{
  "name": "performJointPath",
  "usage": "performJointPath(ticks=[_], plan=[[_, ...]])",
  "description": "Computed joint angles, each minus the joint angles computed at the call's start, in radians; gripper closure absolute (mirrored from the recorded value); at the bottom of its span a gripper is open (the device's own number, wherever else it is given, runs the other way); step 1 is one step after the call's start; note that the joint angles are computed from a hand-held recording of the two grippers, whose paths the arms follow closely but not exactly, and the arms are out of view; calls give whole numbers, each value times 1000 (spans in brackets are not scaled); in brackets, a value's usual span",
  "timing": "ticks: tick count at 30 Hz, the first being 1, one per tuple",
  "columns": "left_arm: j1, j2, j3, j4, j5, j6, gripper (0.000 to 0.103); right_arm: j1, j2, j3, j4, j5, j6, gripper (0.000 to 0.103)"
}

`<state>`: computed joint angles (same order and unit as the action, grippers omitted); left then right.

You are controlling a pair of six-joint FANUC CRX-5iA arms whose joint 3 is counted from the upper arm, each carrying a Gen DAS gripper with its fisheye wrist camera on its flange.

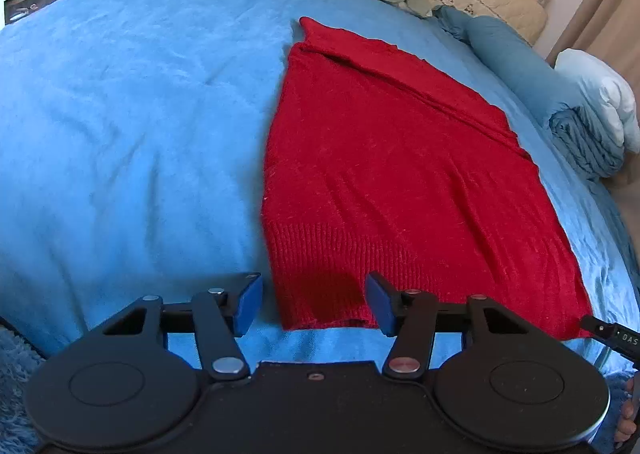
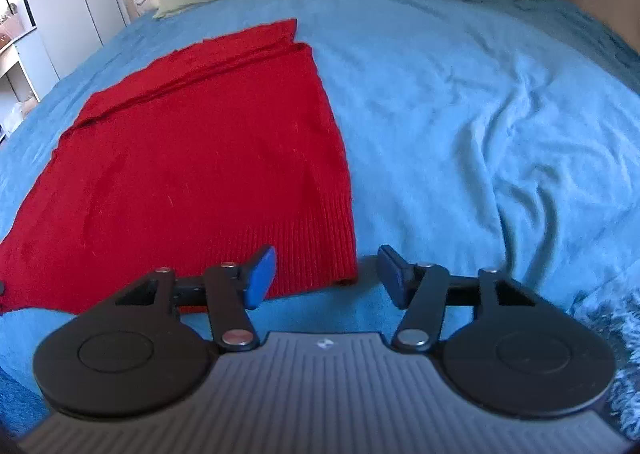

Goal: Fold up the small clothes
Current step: 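Grasp the sweater hem with the left tool while the right tool grasps it too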

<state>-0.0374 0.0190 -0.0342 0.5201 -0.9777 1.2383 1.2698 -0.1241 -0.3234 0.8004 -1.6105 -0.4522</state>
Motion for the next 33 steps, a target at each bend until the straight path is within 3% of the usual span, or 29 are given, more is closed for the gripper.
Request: performJointPath(ticks=[1, 3, 8, 10, 12, 19, 25, 33], plan=[[-1, 0, 1, -5, 0, 3, 50, -1, -1, -2, -3, 2, -3, 36], [-5, 2, 5, -13, -3, 7, 56, -1, -8, -11, -1, 17, -10, 51], [-11, 7, 17, -39, -9, 13, 68, -1, -9, -11, 1, 34, 1, 62], [-11, 10, 23, -46, -16, 19, 87, -1, -6, -10, 2, 36, 3, 64], [-9, 14, 24, -35, -25, 14, 93, 0, -11, -14, 6, 42, 0, 75], [-6, 2, 19, -15, -16, 16, 97, 12, -41, -45, 37, 59, -71, 82], [4, -37, 7, 92, 42, 24, 97, 33, -74, -59, 122, 44, -128, 83], [-15, 57, 148, 259, 118, 4, 97, -48, -107, -9, 302, 104, -63, 83]])
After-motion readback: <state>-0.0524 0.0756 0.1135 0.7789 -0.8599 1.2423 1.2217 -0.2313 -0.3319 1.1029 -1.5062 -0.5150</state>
